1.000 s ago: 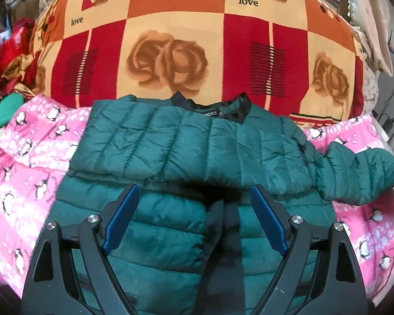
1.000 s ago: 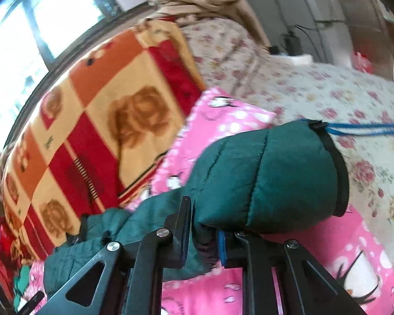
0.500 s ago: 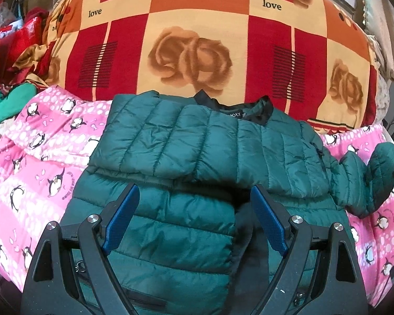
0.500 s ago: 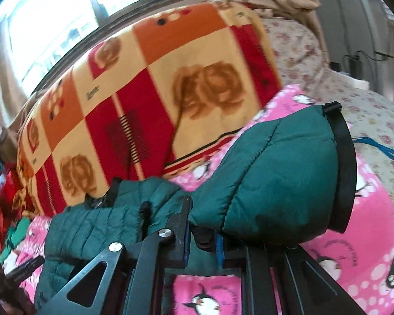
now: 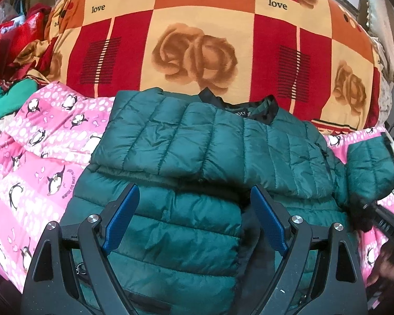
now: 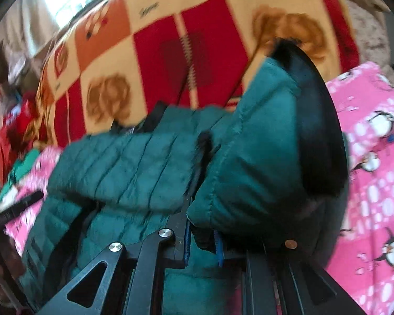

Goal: Fold large clothes
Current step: 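Close the right gripper on the sleeve cuff and lift it, then fold the held sleeve across the jacket body toward the left tool, release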

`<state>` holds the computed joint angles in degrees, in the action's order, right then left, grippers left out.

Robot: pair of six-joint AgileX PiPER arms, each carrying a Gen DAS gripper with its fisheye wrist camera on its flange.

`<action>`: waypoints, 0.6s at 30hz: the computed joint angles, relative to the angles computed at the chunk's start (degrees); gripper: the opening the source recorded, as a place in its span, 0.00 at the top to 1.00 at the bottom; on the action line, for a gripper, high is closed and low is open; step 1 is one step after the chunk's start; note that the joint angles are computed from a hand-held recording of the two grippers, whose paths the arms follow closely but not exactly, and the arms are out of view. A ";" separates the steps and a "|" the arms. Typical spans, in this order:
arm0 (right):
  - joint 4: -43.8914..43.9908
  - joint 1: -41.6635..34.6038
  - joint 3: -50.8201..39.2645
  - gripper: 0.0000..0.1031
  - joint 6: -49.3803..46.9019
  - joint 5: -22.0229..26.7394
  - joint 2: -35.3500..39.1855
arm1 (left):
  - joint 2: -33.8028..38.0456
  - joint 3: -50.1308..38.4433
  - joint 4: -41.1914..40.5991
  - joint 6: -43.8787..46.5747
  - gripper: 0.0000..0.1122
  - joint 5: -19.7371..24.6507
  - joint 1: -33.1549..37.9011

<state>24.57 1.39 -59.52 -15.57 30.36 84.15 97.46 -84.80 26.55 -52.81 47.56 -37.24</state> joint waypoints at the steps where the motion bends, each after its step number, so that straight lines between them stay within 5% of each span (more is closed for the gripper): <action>1: -0.01 0.76 -0.03 0.87 -0.02 -0.07 0.52 | 0.04 0.05 -0.27 0.11 0.23 -0.09 0.22; 9: -5.38 4.81 -2.78 0.85 5.64 1.40 5.42 | -0.39 1.42 -1.11 0.51 0.23 -1.34 1.11; 13: -11.13 7.37 -2.66 0.60 9.90 0.74 4.15 | -0.75 2.23 -1.71 0.45 0.23 -1.96 1.81; 18: -25.08 13.98 -3.90 0.59 21.22 0.70 3.71 | -1.27 3.21 -2.56 0.54 0.23 -2.68 2.62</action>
<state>-0.51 15.37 -63.42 5.64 31.06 87.86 96.20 -81.59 23.99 -52.26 44.88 -34.62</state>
